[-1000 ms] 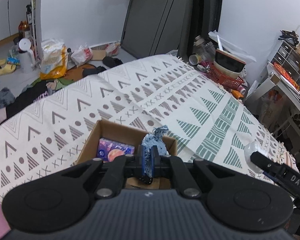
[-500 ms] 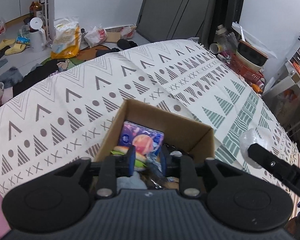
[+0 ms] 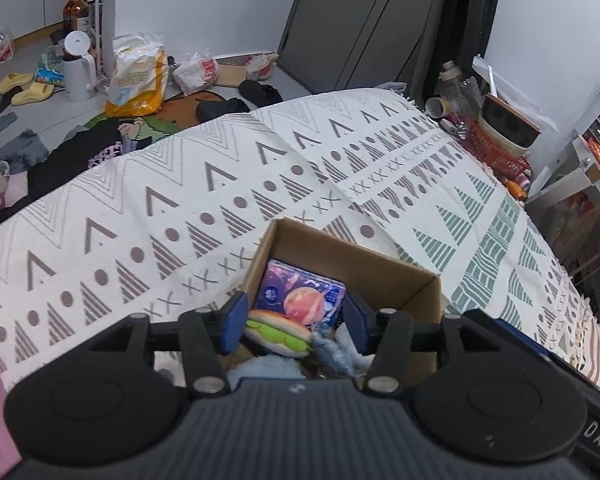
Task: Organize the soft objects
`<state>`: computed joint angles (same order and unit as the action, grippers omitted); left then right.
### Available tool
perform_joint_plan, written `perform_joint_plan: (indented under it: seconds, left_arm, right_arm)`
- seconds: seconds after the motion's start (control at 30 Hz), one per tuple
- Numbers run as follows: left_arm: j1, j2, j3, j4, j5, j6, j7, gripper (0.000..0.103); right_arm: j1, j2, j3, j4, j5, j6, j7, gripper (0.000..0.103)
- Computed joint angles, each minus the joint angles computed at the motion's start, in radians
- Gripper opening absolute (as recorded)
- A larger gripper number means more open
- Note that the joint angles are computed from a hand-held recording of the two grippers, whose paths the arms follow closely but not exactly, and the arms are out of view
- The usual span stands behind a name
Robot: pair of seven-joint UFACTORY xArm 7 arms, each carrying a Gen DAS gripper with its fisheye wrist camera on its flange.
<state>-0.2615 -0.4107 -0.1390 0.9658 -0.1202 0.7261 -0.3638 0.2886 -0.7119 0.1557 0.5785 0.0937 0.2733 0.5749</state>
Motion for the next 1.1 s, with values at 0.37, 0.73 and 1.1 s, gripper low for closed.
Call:
perform_joint_plan:
  seconds: [0.37,0.73,1.1]
  left_arm:
    - [0.013,-0.061,-0.019,0.012,0.057,0.058,-0.012,0.075]
    - [-0.01,-0.133,-0.042,0.053,0.072,0.183,0.027,0.078]
    - [-0.015,-0.266,-0.059,0.046,0.067,0.291,0.042,0.087]
  right_arm:
    - [-0.032,-0.075,0.015,0.004,-0.023,0.127,0.027,0.079]
    - [-0.046,-0.22,0.02,0.02,-0.019,0.343,0.06,0.079]
    - [-0.056,-0.355,0.07,0.09,-0.038,0.6,0.091,0.088]
